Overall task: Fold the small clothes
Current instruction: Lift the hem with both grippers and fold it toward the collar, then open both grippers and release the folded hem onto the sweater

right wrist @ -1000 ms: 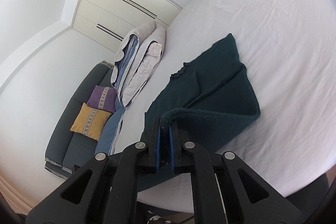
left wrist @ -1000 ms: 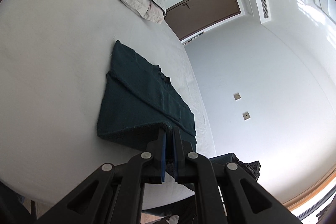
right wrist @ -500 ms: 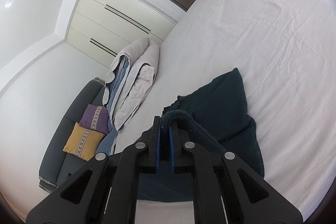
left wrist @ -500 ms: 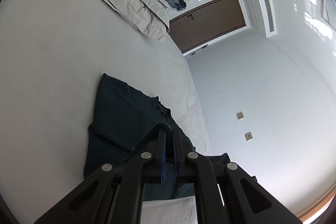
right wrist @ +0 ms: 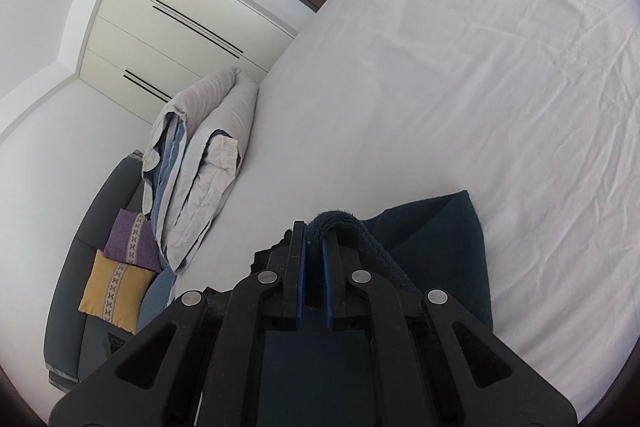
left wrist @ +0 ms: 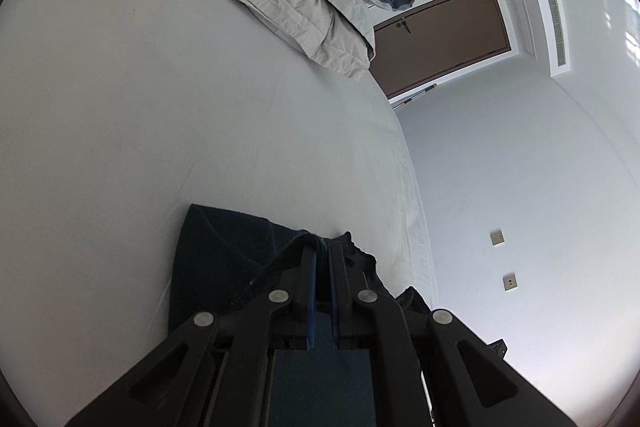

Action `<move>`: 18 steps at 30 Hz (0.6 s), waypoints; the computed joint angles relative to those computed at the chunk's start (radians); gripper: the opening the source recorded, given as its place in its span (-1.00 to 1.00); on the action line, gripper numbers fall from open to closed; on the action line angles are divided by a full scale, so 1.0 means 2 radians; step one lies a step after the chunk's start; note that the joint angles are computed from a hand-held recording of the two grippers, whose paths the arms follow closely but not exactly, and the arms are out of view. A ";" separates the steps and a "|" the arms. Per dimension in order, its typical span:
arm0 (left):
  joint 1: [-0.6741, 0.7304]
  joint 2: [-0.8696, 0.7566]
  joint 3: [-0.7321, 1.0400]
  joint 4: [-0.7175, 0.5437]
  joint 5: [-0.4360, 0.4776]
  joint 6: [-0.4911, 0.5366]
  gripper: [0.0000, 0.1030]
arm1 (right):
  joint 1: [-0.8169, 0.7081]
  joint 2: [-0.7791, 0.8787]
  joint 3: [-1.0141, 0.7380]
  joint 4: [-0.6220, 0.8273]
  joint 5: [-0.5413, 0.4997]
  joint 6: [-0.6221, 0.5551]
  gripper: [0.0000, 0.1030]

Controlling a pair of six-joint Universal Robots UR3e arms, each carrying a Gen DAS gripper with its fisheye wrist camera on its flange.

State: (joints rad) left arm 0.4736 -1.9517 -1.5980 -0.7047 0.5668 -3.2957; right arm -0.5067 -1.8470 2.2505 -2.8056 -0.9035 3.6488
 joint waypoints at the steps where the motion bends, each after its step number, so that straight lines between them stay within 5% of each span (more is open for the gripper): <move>1: -0.008 -0.021 0.021 0.007 0.011 -0.009 -0.89 | 0.013 0.038 -0.017 -0.021 -0.015 0.007 -0.89; 8: -0.044 -0.124 0.122 0.001 0.072 -0.037 -0.85 | 0.067 0.254 -0.153 -0.047 -0.080 0.027 -0.84; 11: -0.044 -0.131 0.120 0.009 0.065 -0.040 -0.48 | 0.054 0.302 -0.157 -0.079 -0.053 0.039 -0.73; 13: -0.042 -0.116 0.103 0.027 0.069 -0.044 0.16 | 0.055 0.306 -0.140 -0.127 -0.066 0.050 -0.43; 14: -0.040 -0.103 0.090 0.035 0.074 -0.045 0.26 | 0.055 0.302 -0.132 -0.142 -0.070 0.052 -0.32; 15: -0.036 -0.091 0.076 0.044 0.073 -0.043 0.27 | 0.057 0.291 -0.125 -0.140 -0.082 0.056 0.04; 18: -0.019 -0.048 0.030 0.052 0.064 -0.027 0.27 | 0.055 0.262 -0.112 -0.126 -0.086 0.050 0.10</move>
